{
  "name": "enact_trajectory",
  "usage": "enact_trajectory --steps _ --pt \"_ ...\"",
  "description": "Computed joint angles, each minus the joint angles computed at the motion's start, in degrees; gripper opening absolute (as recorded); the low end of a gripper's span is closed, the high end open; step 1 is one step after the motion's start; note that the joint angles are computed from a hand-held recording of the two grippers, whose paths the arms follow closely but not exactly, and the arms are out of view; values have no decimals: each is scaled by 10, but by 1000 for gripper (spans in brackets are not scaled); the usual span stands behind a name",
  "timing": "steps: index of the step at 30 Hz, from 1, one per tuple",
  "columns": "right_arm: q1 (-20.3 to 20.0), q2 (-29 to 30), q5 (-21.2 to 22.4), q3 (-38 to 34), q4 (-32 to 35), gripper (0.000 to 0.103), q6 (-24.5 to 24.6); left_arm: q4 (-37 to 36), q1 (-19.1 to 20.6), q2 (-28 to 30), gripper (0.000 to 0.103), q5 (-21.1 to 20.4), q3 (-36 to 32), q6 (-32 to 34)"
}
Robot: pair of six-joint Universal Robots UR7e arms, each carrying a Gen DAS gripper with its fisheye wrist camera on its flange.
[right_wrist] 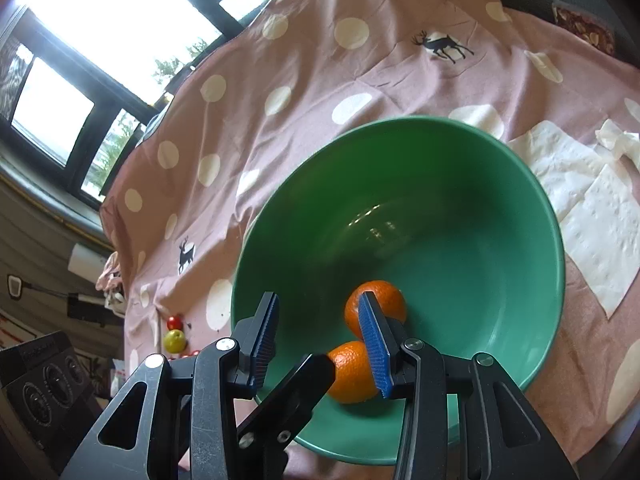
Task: Organize fruits
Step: 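Lower the orange into the bowl beside the first and open the right gripper, then move the open right gripper back over the row of fruits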
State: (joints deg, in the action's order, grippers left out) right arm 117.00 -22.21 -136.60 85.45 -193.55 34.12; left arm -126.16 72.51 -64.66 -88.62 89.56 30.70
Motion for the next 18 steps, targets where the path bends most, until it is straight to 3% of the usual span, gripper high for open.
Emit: enact_trajectory --steps 6,9,13,18 --pt "10 8 -49 -15 10 44 2 -14 2 -21 65 -2 3 -2" --pt "16 14 -69 -28 22 44 -4 -49 1 -30 74 27 13 -9" --pt "18 17 -83 -40 40 44 -7 -87 4 -37 76 67 20 -8" --pt "25 29 -101 -64 60 52 -23 -118 16 -37 79 122 9 -26"
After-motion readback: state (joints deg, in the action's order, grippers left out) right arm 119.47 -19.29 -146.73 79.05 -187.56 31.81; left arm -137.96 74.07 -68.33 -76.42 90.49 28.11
